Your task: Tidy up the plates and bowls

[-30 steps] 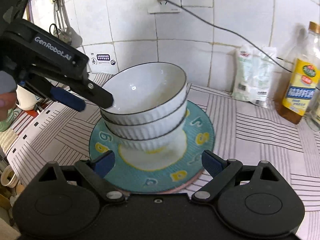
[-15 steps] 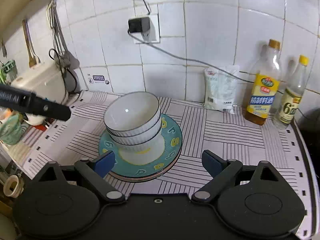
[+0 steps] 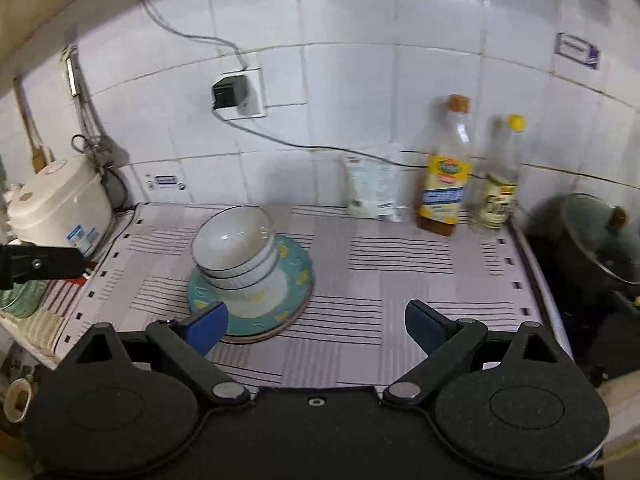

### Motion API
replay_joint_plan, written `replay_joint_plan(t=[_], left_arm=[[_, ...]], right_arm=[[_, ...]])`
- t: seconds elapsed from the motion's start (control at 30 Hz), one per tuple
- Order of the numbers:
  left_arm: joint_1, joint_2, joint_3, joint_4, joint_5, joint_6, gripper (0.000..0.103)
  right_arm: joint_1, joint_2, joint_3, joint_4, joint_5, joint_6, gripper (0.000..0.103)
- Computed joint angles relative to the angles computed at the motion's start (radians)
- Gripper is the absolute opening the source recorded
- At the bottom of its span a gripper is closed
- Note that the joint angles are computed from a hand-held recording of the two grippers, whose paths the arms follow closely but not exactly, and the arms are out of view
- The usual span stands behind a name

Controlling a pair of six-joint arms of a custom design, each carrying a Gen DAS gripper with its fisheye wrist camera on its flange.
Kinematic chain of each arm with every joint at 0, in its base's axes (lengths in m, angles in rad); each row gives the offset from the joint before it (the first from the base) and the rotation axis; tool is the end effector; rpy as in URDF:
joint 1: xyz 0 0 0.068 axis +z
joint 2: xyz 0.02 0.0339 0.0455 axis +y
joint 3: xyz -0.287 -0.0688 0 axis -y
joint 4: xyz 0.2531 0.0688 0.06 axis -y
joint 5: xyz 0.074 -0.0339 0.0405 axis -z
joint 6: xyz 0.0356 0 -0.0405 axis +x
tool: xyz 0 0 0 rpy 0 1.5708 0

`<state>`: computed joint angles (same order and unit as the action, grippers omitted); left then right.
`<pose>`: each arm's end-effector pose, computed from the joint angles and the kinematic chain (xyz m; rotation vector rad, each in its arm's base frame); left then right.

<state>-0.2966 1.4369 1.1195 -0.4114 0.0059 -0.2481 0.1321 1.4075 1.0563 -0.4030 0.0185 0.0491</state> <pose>0.3085 -0.0945 0.3030 0.0592 2.3158 -0.2856 0.3089 0.0404 0.2909 -0.0872 2.3242 0.0696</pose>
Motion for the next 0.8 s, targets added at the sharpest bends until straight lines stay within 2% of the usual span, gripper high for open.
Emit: replay_joint_plan(t=[0.23, 0.4, 0.6, 0.8], left_arm=[[-0.033, -0.029, 0.006, -0.088, -0.076, -0.013, 0.103], [-0.066, -0.054, -0.022, -0.102, -0.128, -0.024, 0.103], [-0.094, -0.078, -0.056, -0.106, -0.164, -0.037, 0.103], [-0.106, -0.101, -0.078, -0.092, -0.206, -0.040, 0.103]], right_arm=[[0.021, -0.089, -0.014, -0.071, 0.087, -0.019, 0.099], [0.018, -0.129, -0.030, -0.098, 0.084, -0.014, 0.099], [0.030, -0.206, -0.118, -0.007, 0.115, -0.004, 0.099], [0.047, -0.239, -0.157, 0.025, 0.129, -0.001, 0.099]])
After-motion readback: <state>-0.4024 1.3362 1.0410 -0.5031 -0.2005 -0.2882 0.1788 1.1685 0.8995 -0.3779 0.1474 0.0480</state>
